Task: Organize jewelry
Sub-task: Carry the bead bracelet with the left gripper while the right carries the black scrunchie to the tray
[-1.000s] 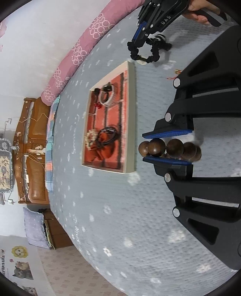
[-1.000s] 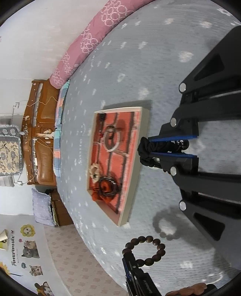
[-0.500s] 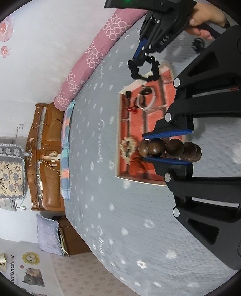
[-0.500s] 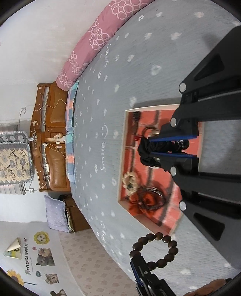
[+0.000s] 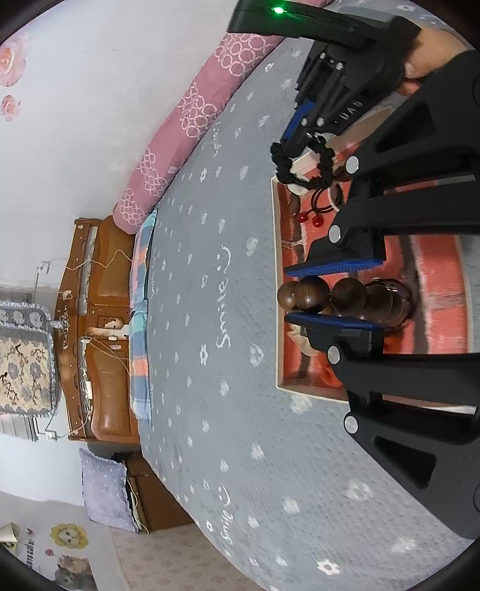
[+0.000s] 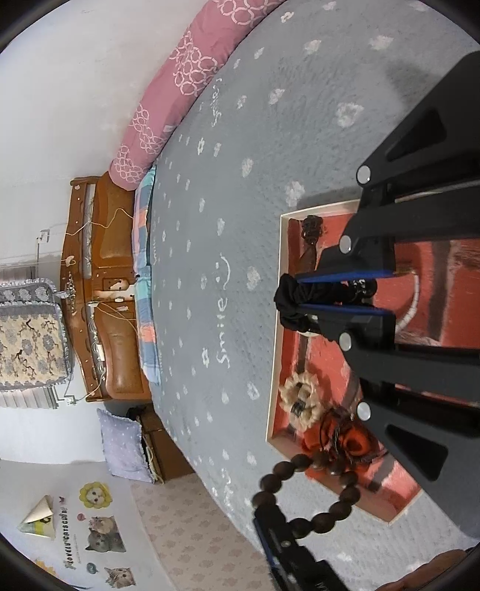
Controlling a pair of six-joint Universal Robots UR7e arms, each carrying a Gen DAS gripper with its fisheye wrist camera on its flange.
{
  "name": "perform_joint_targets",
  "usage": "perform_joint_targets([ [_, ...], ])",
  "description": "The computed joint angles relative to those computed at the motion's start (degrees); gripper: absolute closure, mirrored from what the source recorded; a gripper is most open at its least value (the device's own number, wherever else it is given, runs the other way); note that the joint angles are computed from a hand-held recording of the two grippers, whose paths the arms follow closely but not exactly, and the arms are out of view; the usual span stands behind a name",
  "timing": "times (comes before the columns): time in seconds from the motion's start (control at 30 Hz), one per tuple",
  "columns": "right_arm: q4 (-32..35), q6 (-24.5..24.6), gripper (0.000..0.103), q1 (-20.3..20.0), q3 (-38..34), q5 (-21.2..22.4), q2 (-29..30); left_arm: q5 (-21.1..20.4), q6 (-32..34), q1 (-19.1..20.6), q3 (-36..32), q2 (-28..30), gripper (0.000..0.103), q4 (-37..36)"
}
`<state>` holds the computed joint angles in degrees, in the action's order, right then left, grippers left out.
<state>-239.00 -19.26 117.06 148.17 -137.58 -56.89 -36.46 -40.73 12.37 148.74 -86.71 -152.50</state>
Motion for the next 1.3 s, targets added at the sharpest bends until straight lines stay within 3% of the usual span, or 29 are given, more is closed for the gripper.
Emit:
perform_joint_targets([
  [0.23,-2.39,-2.94,0.092,-3.44,-1.77,1.99,2.51,-1.2,11.42,7.97,-2.12,10.4,0.085,-15.76],
  [0.43,-4.15,-3.46,0.092,-5.76,-2.4,3.01,3.77,-3.56,14.14,13.56,-2.57,14.28,0.085,-20.45],
  [0.73,1.34,0.42,0.092,-8.26,-2.29,3.44,1.76,-2.15,12.56,15.15,-2.94,15.41,0.084,-18.33],
  [1.07,12.61,5.2,0.091,-9.73,-3.03,1.85,-0.37,-0.93,7.93,15.81,-4.78,15.88,0.083,-10.04],
  [1.13,14.77,6.23,0.089,-10.47,-2.7,3.05,-1.48,-1.63,8.04,16.24,-4.95,15.63,0.078,-9.74],
  [1.23,14.73,6.82,0.088,-10.76,-2.29,3.61,-1.98,-1.25,8.1,15.95,-4.76,15.5,0.062,-9.86],
  [1.3,14.93,7.16,0.088,-10.96,-2.09,4.09,-2.2,-0.52,7.64,15.5,-4.75,15.53,0.046,-8.99],
])
